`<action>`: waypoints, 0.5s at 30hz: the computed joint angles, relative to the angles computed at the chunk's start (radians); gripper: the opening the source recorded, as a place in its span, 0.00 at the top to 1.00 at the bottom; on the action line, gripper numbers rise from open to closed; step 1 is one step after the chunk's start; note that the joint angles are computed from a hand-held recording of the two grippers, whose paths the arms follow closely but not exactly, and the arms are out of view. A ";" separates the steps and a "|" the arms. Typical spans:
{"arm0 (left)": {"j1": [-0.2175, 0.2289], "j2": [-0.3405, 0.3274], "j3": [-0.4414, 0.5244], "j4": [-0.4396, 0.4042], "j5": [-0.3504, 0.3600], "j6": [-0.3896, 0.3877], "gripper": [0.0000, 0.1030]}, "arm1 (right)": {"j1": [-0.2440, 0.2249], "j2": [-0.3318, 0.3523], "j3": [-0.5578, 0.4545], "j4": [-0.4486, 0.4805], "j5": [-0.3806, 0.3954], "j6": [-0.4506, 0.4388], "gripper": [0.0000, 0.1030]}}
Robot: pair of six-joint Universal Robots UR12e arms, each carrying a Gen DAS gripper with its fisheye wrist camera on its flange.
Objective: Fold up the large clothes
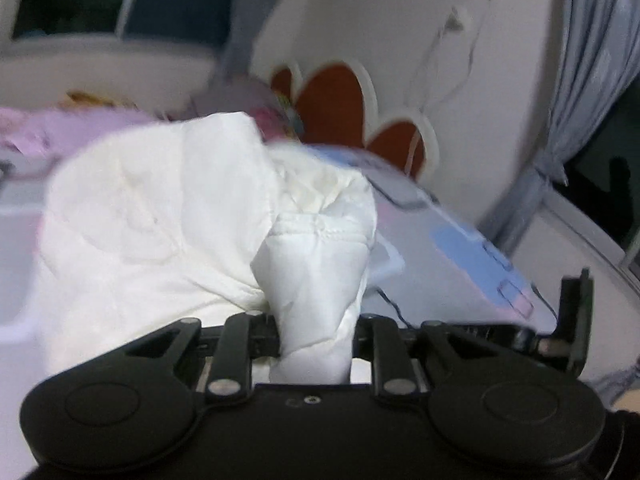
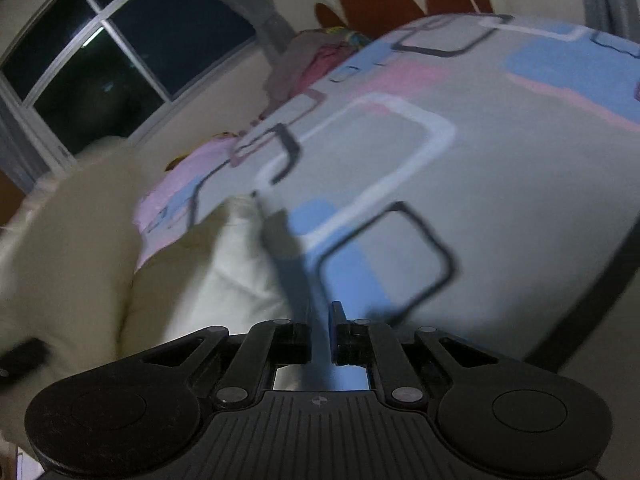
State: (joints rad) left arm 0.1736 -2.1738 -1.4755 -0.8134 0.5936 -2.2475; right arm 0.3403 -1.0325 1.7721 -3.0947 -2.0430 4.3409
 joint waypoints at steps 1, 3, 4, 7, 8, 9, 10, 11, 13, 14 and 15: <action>-0.009 -0.005 0.002 -0.021 0.007 -0.002 0.71 | -0.006 -0.010 0.018 -0.004 0.007 0.004 0.92; -0.024 -0.021 0.008 -0.056 0.012 -0.043 0.60 | -0.015 -0.028 0.050 -0.013 0.024 0.017 0.92; -0.026 -0.021 0.000 -0.070 0.010 -0.055 0.56 | -0.019 -0.036 0.065 -0.016 0.029 0.025 0.92; -0.038 -0.041 0.008 -0.083 0.001 -0.071 0.37 | -0.022 -0.055 0.092 -0.015 0.034 0.026 0.92; -0.041 -0.043 0.006 -0.079 0.007 -0.059 0.32 | -0.024 -0.059 0.099 -0.015 0.038 0.025 0.92; -0.046 -0.049 0.014 -0.070 0.016 -0.057 0.28 | -0.025 -0.064 0.105 -0.016 0.041 0.026 0.92; -0.047 -0.049 0.014 -0.078 0.015 -0.040 0.25 | -0.026 -0.065 0.107 -0.019 0.047 0.026 0.92; -0.046 -0.043 0.017 -0.108 0.011 -0.015 0.20 | -0.028 -0.066 0.108 -0.021 0.049 0.025 0.92; -0.044 -0.033 0.029 -0.184 0.006 0.035 0.19 | -0.028 -0.066 0.105 -0.022 0.048 0.018 0.92; -0.041 -0.022 0.026 -0.221 -0.006 0.056 0.19 | -0.029 -0.066 0.103 -0.026 0.047 0.011 0.92; -0.032 -0.010 0.024 -0.257 -0.032 0.073 0.19 | -0.035 -0.062 0.101 -0.036 0.048 0.000 0.92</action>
